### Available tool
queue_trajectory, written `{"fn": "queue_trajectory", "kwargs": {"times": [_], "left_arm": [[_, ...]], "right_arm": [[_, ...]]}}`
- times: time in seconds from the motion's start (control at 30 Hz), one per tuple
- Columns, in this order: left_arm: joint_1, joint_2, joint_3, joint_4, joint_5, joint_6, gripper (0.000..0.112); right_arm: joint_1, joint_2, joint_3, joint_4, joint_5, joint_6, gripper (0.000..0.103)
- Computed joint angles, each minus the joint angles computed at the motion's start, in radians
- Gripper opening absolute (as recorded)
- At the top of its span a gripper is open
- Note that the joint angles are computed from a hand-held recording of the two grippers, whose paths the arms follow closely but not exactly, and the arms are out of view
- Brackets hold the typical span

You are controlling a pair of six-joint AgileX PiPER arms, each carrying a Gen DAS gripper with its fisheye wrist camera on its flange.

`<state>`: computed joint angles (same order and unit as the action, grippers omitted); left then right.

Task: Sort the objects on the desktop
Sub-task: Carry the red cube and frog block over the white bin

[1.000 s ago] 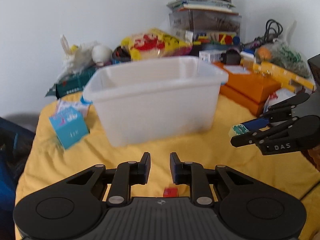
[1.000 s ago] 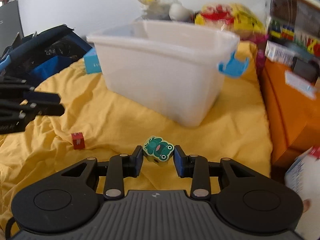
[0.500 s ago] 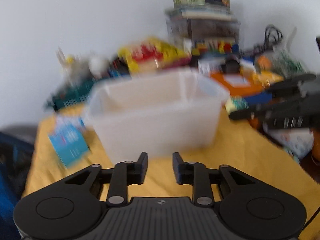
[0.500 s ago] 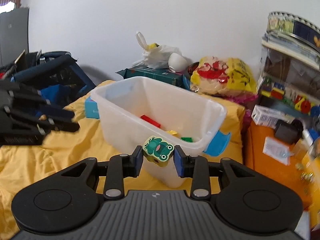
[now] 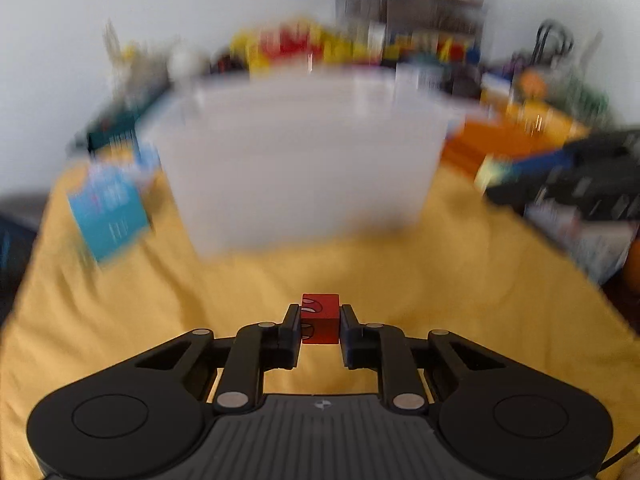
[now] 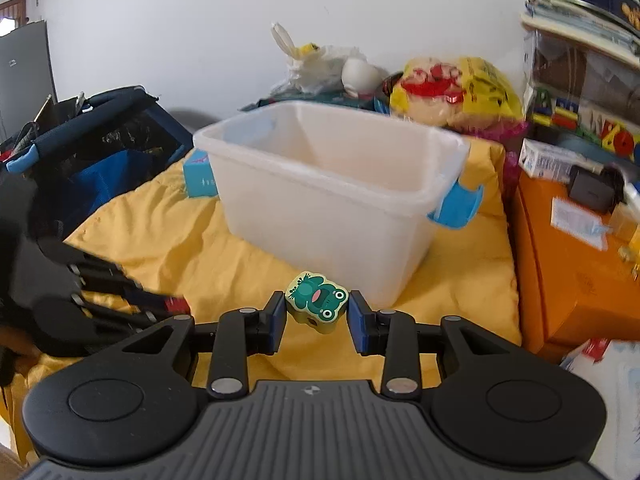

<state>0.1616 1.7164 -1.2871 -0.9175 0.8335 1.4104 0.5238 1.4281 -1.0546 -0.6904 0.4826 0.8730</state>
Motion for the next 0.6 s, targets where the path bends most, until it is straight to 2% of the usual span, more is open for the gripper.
{"fn": "queue_trajectory", "kwargs": {"times": [0.13,0.23,0.4,0.47,0.53,0.6], "left_arm": [[0.022,-0.027,-0.167,-0.105,0.079,0.007,0.022],[0.004,0.010,-0.325,-0.142,0.098,-0.039,0.022],[-0.079,0.093,-0.486,-0.164,-0.016,-0.062,0.022],[-0.125,0.137,-0.528,-0.124,-0.085,-0.074,0.022],[-0.164,0.210,-0.608,-0.049,-0.102,-0.139,0.022],[-0.180,0.278,-0.679,-0.005,-0.083,-0.198,0.022]], "right_arm": [[-0.032,0.006,-0.068,-0.002,-0.017,-0.031,0.036],[-0.064,0.028,-0.148,-0.010,-0.037,-0.073,0.036],[-0.117,0.119,-0.308,0.002,-0.069,-0.141,0.036],[-0.133,0.171,-0.371,-0.006,-0.060,-0.144,0.036],[-0.147,0.223,-0.424,-0.007,-0.041,-0.135,0.036],[-0.161,0.263,-0.462,0.021,-0.029,-0.149,0.036]]}}
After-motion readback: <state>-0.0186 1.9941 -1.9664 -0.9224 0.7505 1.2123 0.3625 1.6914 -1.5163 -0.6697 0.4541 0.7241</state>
